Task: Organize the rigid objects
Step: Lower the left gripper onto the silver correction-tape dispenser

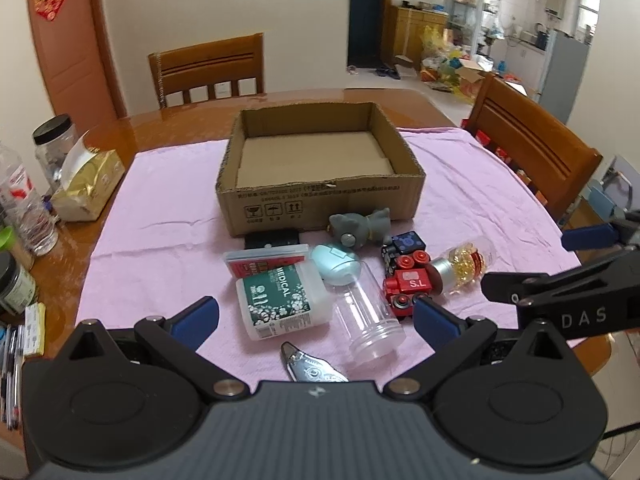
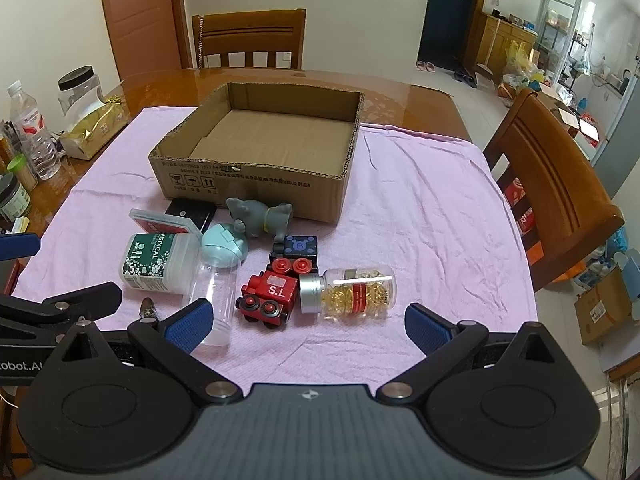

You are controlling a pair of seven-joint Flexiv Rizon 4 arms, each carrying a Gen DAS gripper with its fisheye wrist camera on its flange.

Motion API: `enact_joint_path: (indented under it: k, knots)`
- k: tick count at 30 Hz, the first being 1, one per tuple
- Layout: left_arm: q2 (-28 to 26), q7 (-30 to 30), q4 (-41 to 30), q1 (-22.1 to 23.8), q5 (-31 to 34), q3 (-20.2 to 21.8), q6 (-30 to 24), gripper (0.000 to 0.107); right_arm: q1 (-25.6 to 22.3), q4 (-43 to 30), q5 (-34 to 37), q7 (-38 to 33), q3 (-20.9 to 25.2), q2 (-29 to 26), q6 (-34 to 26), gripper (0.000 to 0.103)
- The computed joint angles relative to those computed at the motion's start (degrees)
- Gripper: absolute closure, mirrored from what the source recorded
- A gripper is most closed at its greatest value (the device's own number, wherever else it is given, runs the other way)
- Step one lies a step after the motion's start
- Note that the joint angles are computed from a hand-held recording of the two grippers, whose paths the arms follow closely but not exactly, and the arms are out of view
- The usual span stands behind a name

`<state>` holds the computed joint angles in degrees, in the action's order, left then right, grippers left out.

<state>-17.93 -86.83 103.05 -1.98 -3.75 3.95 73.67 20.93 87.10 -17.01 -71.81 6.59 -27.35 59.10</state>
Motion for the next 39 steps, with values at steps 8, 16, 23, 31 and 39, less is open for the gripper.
enact_joint_path:
  k: [8, 16, 23, 31, 39]
  knots:
    - [-1.2, 9.9, 3.6, 2.1, -4.3, -3.3, 5.6, 0.005, -1.2, 1.1, 1.9, -2.8, 1.0, -0.7, 2.8, 0.0]
    - [-3.9, 12.8, 4.8, 1.8, -4.9, -3.0, 7.0, 0.005, -2.4, 2.2, 4.3, -4.9, 1.6, -1.7, 3.3, 0.0]
    - [-6.1, 15.2, 5.0, 2.9, -6.4, -3.8, 4.4, 0.005, -2.4, 2.7, 5.1, -4.2, 1.5, -2.2, 2.1, 0.0]
    - [-6.1, 21.2, 6.1, 4.8, -7.4, -4.3, 2.6, 0.005, -2.5, 1.7, 6.2, -4.3, 1.9, -3.1, 0.8, 0.0]
    - [-7.7, 30.3, 5.3, 8.0, -10.9, -7.4, 0.6, 0.004, -2.1, -0.4, 6.3, -3.7, 1.5, -4.5, -0.9, 0.0]
